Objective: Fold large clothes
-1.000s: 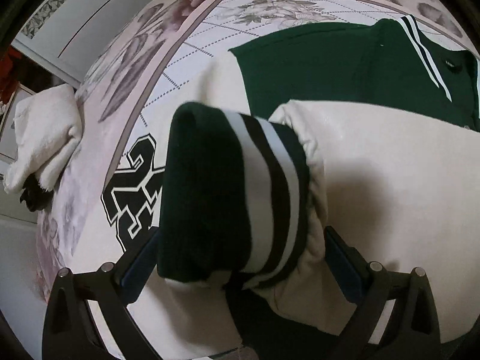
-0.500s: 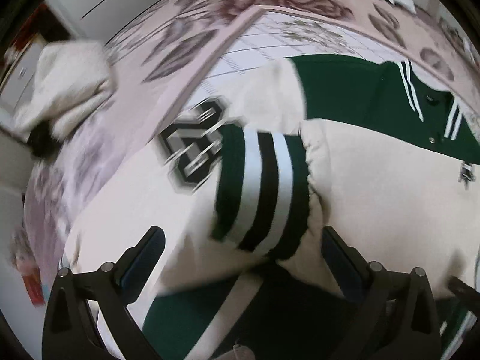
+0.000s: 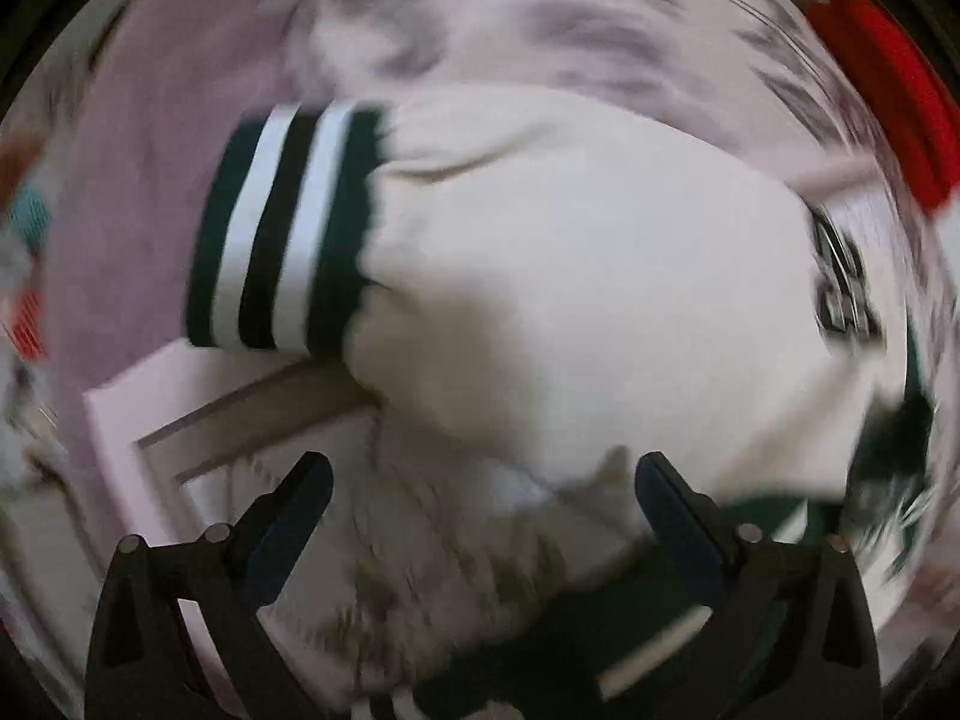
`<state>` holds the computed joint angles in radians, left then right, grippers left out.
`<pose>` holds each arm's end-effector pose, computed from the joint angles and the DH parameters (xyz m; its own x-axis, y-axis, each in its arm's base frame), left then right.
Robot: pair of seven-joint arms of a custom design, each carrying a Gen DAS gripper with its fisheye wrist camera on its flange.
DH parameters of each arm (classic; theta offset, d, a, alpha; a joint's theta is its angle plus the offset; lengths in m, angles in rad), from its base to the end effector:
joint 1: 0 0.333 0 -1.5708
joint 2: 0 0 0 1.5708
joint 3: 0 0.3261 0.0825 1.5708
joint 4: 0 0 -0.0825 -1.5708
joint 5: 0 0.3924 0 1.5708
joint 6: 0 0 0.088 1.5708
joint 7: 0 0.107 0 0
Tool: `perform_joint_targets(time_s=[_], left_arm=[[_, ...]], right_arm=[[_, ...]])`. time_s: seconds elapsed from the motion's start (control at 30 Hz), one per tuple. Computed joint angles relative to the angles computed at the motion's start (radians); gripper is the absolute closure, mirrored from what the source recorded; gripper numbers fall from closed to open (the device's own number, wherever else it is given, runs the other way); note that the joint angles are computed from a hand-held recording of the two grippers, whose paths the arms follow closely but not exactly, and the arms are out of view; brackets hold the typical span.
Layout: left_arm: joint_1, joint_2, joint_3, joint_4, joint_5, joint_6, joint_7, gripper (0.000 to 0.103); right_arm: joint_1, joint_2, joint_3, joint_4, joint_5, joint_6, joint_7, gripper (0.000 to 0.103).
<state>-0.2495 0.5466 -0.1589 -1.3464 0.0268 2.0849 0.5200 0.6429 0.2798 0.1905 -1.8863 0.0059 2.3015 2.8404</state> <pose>0.6936 -0.2707 0.4382 0.5990 -0.7757 0.1988 -0.7845 -0.6182 -0.0483 0.4368 0.4704 0.3808 -0.4316 -0.8895 -0.1500 -0.9005 0.4347 0.0133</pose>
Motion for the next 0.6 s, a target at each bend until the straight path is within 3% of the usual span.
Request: perform_joint_targets(time_s=[0.17, 0.2, 0.23, 0.27, 0.33, 0.47, 0.6], left_arm=[[0.038, -0.002, 0.019, -0.037, -0.017, 0.152, -0.019, 0.003], [0.046, 0.003, 0.022, -0.034, -0.019, 0.179, -0.018, 0.01], [0.049, 0.01, 0.03, -0.028, -0.011, 0.205, -0.025, 0.026], [0.054, 0.019, 0.035, -0.019, -0.006, 0.212, -0.026, 0.035], [0.072, 0.053, 0.038, 0.026, -0.007, 0.195, -0.009, 0.071], [0.107, 0.083, 0.031, 0.064, -0.019, 0.237, 0.061, 0.08], [0.113, 0.164, 0.039, 0.21, 0.004, 0.206, 0.146, 0.085]], right_arm=[[0.069, 0.034, 0.006, 0.077, -0.053, -0.075, 0.144, 0.036], [0.08, 0.04, 0.009, 0.093, -0.057, -0.09, 0.167, 0.036], [0.111, 0.056, 0.013, 0.136, -0.071, -0.127, 0.229, 0.036], [0.112, 0.06, 0.013, 0.144, -0.072, -0.137, 0.231, 0.036], [0.145, 0.094, 0.014, 0.221, -0.097, -0.184, 0.282, 0.036], [0.207, 0.149, 0.004, 0.342, -0.151, -0.277, 0.363, 0.036], [0.279, 0.198, -0.015, 0.458, -0.23, -0.329, 0.459, 0.036]])
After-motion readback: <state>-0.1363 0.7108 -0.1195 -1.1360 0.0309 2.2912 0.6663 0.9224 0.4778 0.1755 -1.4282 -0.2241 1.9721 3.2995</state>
